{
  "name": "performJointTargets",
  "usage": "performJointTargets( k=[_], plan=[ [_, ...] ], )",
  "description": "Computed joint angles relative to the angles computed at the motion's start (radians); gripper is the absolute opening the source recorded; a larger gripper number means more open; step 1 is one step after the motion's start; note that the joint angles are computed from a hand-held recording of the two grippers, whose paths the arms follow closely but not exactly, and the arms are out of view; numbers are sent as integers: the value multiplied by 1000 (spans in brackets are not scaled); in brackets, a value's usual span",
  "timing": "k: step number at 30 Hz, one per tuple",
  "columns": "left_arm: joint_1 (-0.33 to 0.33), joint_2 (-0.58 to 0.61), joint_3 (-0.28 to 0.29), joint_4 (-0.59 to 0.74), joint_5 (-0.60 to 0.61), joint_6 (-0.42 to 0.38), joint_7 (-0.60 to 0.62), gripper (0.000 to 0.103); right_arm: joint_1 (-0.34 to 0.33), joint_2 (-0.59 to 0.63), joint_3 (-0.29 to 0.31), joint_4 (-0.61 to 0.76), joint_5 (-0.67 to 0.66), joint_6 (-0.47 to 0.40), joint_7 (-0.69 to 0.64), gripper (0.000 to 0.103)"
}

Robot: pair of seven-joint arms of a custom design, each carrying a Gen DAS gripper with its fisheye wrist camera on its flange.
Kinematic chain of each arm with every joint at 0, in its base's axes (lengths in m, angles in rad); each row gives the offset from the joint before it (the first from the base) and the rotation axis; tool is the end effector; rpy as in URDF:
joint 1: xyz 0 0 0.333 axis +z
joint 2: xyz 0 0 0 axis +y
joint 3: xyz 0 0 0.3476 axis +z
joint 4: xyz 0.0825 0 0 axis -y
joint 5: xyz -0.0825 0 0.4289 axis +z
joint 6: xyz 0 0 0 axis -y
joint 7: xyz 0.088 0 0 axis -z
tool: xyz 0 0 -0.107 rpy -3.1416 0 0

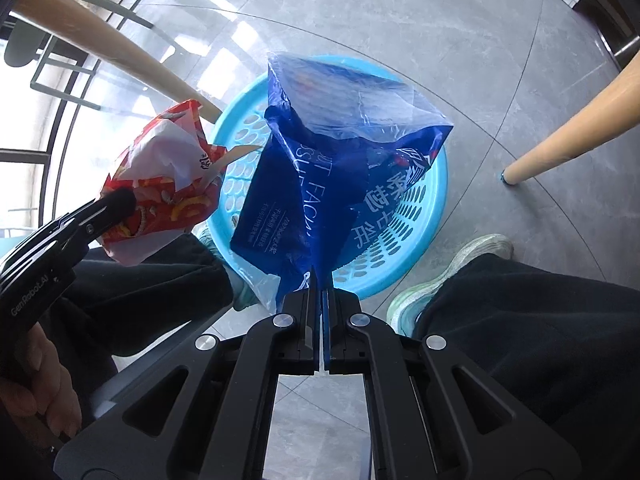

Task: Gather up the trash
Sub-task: 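Open the left gripper over the basket while the right gripper releases the blue bag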

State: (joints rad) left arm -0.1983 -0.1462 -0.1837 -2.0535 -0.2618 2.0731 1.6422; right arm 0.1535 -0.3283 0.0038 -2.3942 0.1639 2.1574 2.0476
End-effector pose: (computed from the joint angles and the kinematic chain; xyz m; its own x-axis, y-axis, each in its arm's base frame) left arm 0.5211 -0.2283 0.5340 -0.3482 -0.9143 0.2070 -0.9335 0.3180 -0.1656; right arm 0.4733 0.0818 0.4594 -0.3871 -0.9071 -0.1655 -0.9190 0.3941 -0.0101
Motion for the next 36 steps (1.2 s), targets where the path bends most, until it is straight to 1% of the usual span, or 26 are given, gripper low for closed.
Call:
performJointTargets(
  k=[3, 6, 7, 8, 9, 10, 17, 19, 22, 26, 30, 33, 34, 35, 36],
  plan=[
    [1, 19, -2, 10, 4, -1, -16, 15, 0, 32, -8, 5, 11, 23, -28, 0],
    [0, 22, -1, 5, -11, 17, -14, 16, -4, 46, -11, 1, 17, 40, -43, 1],
    [1, 26, -2, 6, -11, 21, -19, 19, -8, 48, -12, 0, 15, 41, -40, 3],
    [2, 28, -4, 7, -4, 25, -30, 27, -13, 51, -7, 2, 1, 38, -25, 4],
    [2, 29, -3, 5, -8, 31, -37, 37, -19, 51, -2, 3, -17, 37, -5, 13],
    [3, 27, 0, 3, -23, 39, -38, 38, -21, 51, 0, 4, -23, 35, 6, 27],
    [8, 22, 1, 7, -15, 47, -65, 38, -25, 42, 1, 0, -47, 25, 33, 28],
    [12, 10, 3, 6, -3, 43, -65, 38, -26, 33, 1, -2, -49, 21, 48, 29],
    [18, -9, 12, 7, -4, 24, -70, 38, -27, 20, -3, -5, -52, 11, 46, 31],
    [27, -29, 25, 17, -33, -25, -76, 38, -27, -4, -4, -2, -49, 5, 45, 33],
    [25, -77, 31, 3, -61, -44, -53, 38, -24, -78, 3, -19, -36, 26, 63, 42],
    [18, -119, 37, -13, -77, -55, -22, 39, -31, -129, 39, -6, -114, -39, 100, 43],
    [15, -133, 40, -20, -84, -60, -10, 40, -29, -151, 42, -9, -124, -46, 110, 44],
    [14, -147, 42, -27, -85, -65, 2, 40, -29, -170, 47, -9, -135, -60, 125, 45],
    [13, -160, 42, -32, -81, -71, 8, 40, -29, -193, 51, -12, -143, -73, 141, 51]
  ],
)
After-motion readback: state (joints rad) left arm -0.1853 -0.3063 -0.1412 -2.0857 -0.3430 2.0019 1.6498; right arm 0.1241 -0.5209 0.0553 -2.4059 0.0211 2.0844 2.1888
